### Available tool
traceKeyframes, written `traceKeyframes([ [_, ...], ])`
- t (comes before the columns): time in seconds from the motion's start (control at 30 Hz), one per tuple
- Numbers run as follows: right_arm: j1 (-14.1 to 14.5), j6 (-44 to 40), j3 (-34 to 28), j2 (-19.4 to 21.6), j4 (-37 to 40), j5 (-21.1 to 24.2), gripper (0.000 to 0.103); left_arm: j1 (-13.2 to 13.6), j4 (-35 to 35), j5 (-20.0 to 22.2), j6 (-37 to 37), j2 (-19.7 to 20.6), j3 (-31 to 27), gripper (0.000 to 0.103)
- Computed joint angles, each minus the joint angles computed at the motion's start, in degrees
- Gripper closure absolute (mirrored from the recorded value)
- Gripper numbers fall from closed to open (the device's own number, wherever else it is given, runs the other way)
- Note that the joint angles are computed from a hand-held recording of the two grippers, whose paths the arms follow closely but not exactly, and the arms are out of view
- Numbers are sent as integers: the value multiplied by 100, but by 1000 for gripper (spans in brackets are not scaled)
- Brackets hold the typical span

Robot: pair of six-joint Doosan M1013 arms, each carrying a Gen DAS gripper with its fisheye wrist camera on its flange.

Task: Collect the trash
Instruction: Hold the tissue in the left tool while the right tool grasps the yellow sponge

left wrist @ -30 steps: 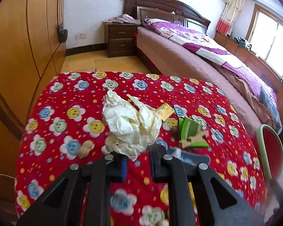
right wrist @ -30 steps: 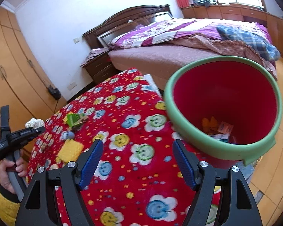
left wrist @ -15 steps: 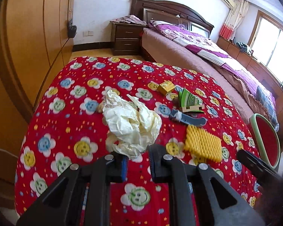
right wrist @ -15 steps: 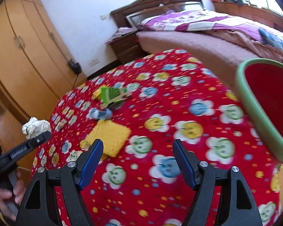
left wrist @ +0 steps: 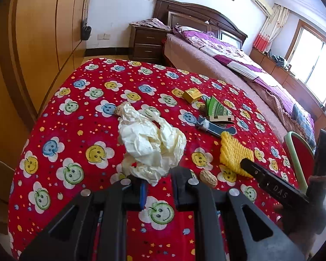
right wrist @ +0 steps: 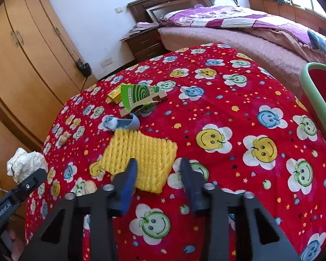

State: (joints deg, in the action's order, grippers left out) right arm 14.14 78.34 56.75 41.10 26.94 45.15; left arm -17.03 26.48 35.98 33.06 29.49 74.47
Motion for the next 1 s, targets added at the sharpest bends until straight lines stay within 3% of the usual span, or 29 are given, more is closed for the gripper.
traceKeyframes([
  [0.07,-31,-215,110,-52,257,37,87,-12,-37,-7,53,4,-2,86],
  [0.17,-89,-560,327,-172,708,89,91,-39,-124,-35,182,4,-19,86],
  [0.63,-313,-1687,1405,-948,1775,-835,92,-212,-427,-161,624,-62,-49,86],
  [1.0,-479,-1987,1963,-1366,2003,-1642,92,-436,-520,-224,980,-100,-173,86],
])
